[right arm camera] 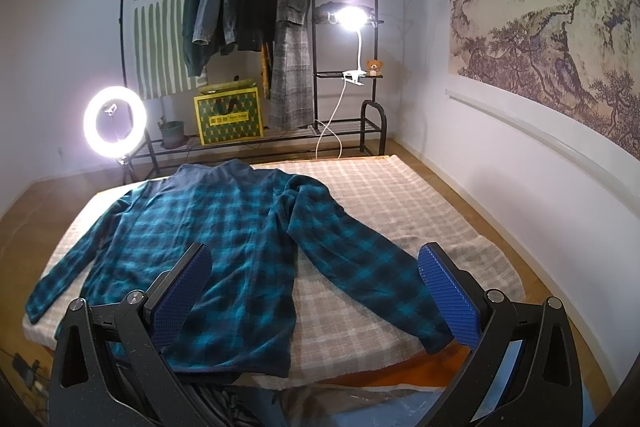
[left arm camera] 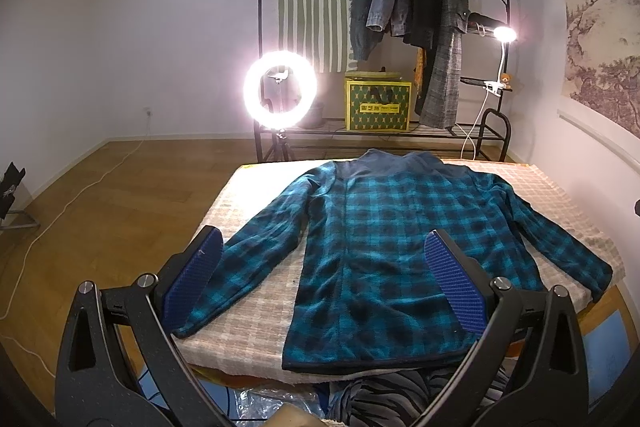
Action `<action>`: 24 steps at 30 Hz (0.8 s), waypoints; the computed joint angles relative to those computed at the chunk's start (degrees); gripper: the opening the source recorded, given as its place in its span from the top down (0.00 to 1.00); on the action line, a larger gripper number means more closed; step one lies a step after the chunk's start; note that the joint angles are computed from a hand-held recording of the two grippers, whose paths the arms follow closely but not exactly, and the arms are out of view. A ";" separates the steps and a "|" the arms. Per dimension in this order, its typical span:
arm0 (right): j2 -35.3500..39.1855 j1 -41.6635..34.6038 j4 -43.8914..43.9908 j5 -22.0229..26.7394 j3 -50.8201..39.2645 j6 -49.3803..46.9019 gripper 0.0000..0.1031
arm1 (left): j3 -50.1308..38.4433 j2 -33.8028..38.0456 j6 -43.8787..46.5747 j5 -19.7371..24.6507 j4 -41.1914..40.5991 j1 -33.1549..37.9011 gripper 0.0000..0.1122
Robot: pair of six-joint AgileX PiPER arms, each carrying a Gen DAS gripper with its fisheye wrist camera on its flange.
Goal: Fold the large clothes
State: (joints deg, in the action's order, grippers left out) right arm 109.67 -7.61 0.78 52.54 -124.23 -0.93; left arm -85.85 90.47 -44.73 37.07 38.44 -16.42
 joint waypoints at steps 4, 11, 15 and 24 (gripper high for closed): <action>0.62 0.50 -0.31 0.48 -0.20 1.24 0.01 | 0.60 0.63 0.91 -1.38 -0.52 1.67 0.08; 1.67 1.80 -2.11 1.75 -1.20 1.51 0.01 | 1.70 4.63 16.60 -11.62 -14.51 12.23 0.08; 1.24 3.77 -5.45 0.76 0.17 2.69 0.01 | -2.66 11.59 23.89 -13.27 -18.46 17.43 0.08; 3.41 5.18 -0.43 1.98 -2.31 -0.75 0.01 | -25.89 34.32 40.87 -4.63 -33.83 29.34 0.23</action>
State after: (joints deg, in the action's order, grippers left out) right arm 113.08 -2.42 0.35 54.52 -126.54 -1.68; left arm -111.74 124.79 -3.86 32.44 4.62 12.92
